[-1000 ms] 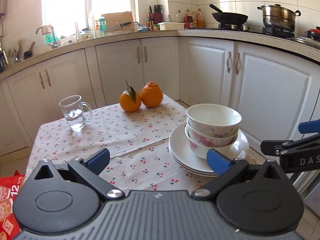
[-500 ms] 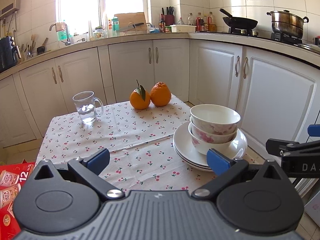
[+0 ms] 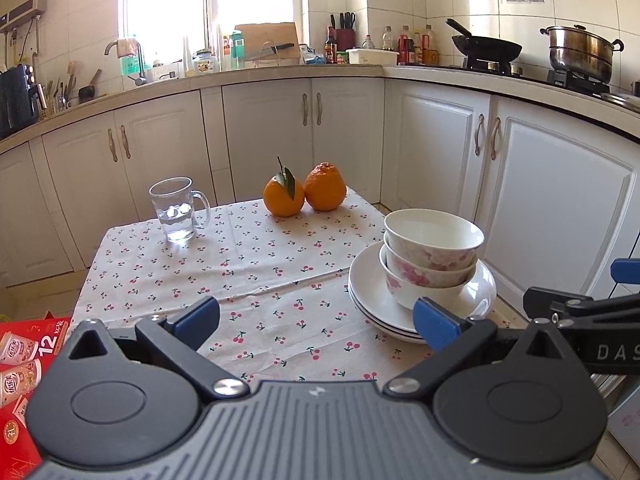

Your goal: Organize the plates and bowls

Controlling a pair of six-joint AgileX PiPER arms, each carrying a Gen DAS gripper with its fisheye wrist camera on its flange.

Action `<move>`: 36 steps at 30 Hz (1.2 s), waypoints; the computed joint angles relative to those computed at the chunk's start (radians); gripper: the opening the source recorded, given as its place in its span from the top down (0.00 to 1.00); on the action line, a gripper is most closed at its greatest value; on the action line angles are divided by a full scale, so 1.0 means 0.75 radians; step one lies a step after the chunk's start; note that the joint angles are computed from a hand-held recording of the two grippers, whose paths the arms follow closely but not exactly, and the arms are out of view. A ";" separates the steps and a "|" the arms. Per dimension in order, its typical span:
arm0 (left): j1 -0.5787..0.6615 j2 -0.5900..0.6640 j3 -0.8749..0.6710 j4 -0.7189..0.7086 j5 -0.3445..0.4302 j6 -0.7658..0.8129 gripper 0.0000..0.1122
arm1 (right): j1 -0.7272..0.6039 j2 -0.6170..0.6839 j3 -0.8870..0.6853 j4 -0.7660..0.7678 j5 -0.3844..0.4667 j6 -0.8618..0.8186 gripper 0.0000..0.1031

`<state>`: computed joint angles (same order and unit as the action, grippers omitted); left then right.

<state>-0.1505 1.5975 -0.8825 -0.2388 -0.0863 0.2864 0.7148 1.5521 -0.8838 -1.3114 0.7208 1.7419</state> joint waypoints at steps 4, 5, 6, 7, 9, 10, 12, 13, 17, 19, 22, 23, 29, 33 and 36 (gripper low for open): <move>0.000 -0.004 0.005 0.017 -0.004 -0.017 0.09 | 0.006 -0.002 0.001 -0.003 0.009 0.004 0.00; -0.001 -0.006 0.006 0.013 -0.003 -0.014 0.09 | 0.007 -0.004 0.003 -0.006 0.010 0.007 0.00; -0.001 -0.006 0.006 0.006 -0.003 -0.007 0.09 | 0.007 -0.006 0.005 -0.009 0.009 0.010 0.00; -0.001 -0.006 0.005 0.012 -0.003 -0.013 0.09 | 0.006 -0.007 0.006 -0.010 0.007 0.011 0.00; 0.000 -0.008 0.006 0.009 -0.003 -0.009 0.09 | 0.005 -0.010 0.009 -0.013 0.004 0.014 0.00; 0.000 -0.008 0.006 0.009 -0.003 -0.009 0.09 | 0.005 -0.011 0.008 -0.012 0.005 0.012 0.00; -0.002 -0.009 0.006 -0.019 0.000 0.017 0.09 | 0.006 -0.011 0.009 -0.013 0.006 0.013 0.00; -0.004 -0.011 0.006 -0.058 0.001 0.056 0.09 | 0.005 -0.012 0.008 -0.013 0.005 0.011 0.00; -0.003 -0.015 0.003 -0.104 0.004 0.097 0.09 | 0.005 -0.013 0.009 -0.012 0.003 0.008 0.00; -0.003 -0.015 0.002 -0.098 0.006 0.092 0.09 | 0.009 -0.016 0.005 -0.005 0.009 -0.001 0.00; -0.002 -0.016 0.002 -0.100 0.007 0.095 0.09 | 0.014 -0.015 0.000 -0.001 0.017 -0.010 0.00; -0.001 -0.017 0.003 -0.081 0.007 0.077 0.09 | 0.015 -0.015 -0.001 0.001 0.018 -0.012 0.00; 0.003 -0.019 0.001 -0.050 0.010 0.046 0.09 | 0.016 -0.014 0.000 -0.003 0.020 -0.009 0.00; 0.007 -0.021 0.001 0.015 0.014 -0.019 0.09 | 0.020 -0.012 -0.008 0.000 0.026 -0.015 0.00; 0.008 -0.021 0.000 0.024 0.015 -0.029 0.09 | 0.021 -0.014 -0.008 0.000 0.026 -0.017 0.00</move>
<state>-0.1448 1.5815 -0.8825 -0.2205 -0.0750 0.2648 0.7302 1.5419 -0.8895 -1.3111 0.7405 1.7289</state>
